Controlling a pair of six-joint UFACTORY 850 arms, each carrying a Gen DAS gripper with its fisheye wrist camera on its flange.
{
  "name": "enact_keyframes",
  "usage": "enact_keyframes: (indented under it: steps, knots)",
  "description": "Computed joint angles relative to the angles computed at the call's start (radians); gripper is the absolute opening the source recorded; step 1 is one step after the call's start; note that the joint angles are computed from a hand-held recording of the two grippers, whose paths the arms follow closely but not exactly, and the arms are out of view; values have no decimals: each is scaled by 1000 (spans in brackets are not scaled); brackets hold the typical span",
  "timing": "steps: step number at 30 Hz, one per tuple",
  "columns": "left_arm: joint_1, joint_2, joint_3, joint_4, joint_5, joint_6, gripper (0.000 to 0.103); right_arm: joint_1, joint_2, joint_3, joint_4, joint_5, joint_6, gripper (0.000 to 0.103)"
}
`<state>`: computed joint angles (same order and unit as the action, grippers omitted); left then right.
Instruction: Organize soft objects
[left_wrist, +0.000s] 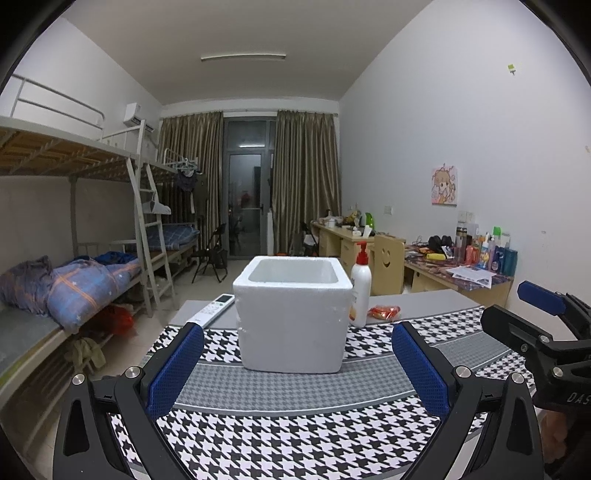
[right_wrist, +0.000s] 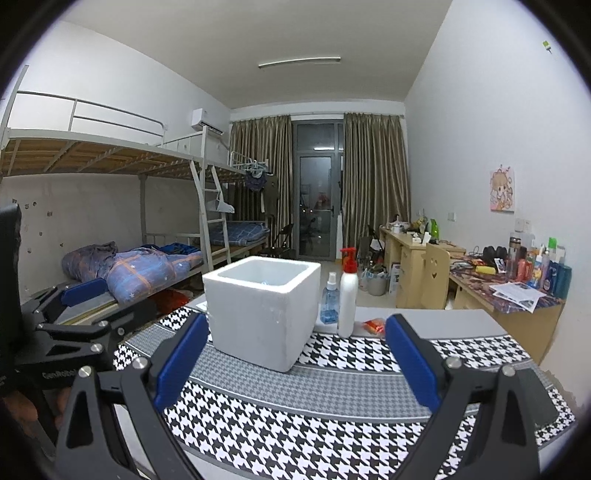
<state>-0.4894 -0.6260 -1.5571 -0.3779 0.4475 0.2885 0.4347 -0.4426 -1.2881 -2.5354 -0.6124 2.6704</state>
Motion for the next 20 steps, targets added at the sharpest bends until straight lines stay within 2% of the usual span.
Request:
enact_keyframes:
  steps: [7,20]
  knots:
    - [-3,-15,3,-64,6,50,102,3,-21,14,57,-23,-7,98]
    - [-1,-13,29,-61,17,36,102,2,-24,33,62,-27,8,98]
